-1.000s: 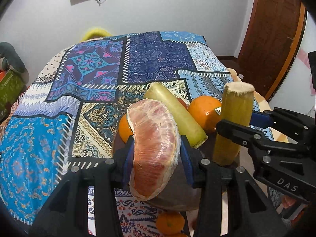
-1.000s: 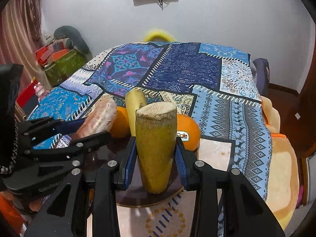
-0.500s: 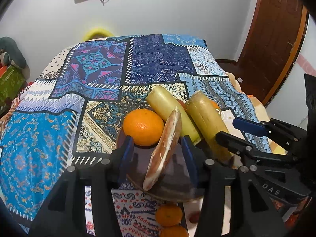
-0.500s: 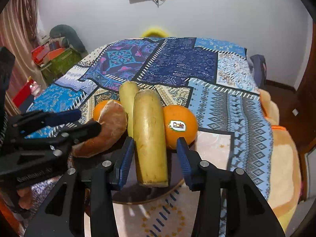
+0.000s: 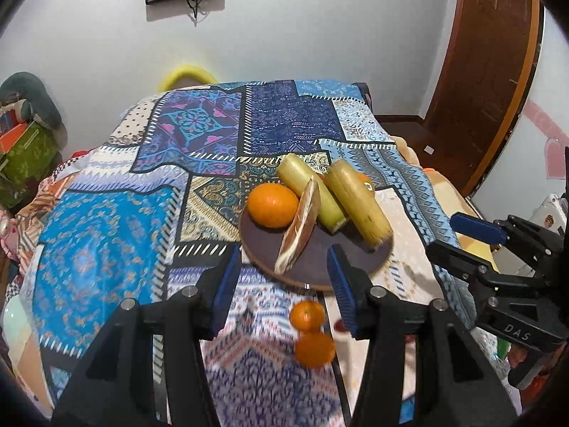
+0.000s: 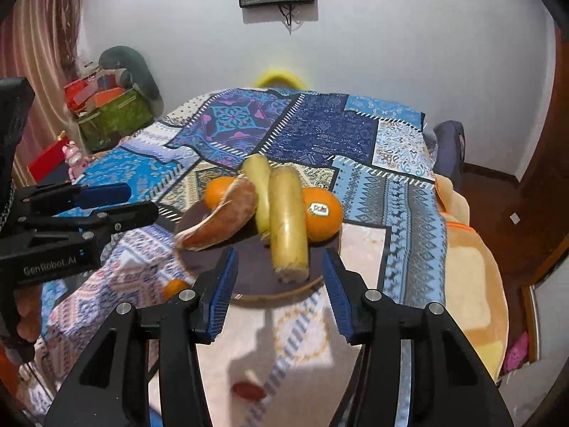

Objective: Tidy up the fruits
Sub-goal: 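Lower the pomelo segment onto the plate with the left tool while the right tool places the yellow cylinder, then grasp a small orange with the left tool while the right tool grasps a red date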

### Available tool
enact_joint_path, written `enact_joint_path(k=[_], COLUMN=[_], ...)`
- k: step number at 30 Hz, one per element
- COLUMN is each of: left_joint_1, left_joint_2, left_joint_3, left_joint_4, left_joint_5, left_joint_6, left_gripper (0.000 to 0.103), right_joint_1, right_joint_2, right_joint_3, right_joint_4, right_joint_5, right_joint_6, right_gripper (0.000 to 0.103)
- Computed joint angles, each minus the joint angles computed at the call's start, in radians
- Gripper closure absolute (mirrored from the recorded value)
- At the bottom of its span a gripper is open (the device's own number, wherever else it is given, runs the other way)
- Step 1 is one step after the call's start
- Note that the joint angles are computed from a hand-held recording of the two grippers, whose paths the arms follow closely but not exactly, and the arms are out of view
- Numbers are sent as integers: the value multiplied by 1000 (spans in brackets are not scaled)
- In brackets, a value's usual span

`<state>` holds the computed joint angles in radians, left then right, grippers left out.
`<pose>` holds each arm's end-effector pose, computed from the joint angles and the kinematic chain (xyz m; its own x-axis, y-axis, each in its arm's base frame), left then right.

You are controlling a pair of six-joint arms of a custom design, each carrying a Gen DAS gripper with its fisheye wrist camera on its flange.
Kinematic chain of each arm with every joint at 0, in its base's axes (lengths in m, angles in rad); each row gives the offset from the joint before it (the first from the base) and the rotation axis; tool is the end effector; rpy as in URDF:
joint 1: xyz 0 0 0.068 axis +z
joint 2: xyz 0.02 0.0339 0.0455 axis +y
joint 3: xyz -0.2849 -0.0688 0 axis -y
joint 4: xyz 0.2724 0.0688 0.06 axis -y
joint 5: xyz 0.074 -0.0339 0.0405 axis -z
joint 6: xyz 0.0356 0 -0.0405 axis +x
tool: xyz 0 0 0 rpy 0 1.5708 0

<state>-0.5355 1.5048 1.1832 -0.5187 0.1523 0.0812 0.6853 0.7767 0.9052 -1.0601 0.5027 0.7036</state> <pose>0.2995 -0.1840 0.2873 -0.5905 0.4436 -0.6742 0.6414 0.7649 -0.0585 0.1208 0.0766 0.3232 -0.6887 0.1693 -0.7050 0.1488 0.9847 0.0911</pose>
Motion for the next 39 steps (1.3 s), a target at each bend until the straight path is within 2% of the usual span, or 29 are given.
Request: enact_joint_path(k=[8, 14, 19, 24, 32, 36, 39], left_joint_1=[32, 52, 59, 49, 17, 1, -5], left_joint_2=[-176, -242, -224, -156, -34, 13, 43], left_joint_3=[-117, -191, -235, -258, -241, -225, -208], left_joint_4=[-65, -109, -113, -92, -40, -13, -3], left_joint_5=[18, 47, 71, 79, 108, 104, 111], left_joint_6=[20, 47, 57, 62, 50, 40, 34], left_gripper=[47, 46, 46, 46, 46, 50, 51], right_joint_1=[360, 528, 591, 565, 421, 373, 355], right_joint_2=[54, 100, 92, 76, 10, -4, -4], right_joint_3=[58, 64, 7, -61, -170, -202, -220], right_joint_4=[-223, -351, -348, -288, -160, -104, -67], right_joint_5=[196, 230, 195, 141, 43, 1, -24], right_joint_6=[397, 651, 767, 758, 617, 551, 513], right_gripper=[51, 50, 47, 47, 47, 48, 55])
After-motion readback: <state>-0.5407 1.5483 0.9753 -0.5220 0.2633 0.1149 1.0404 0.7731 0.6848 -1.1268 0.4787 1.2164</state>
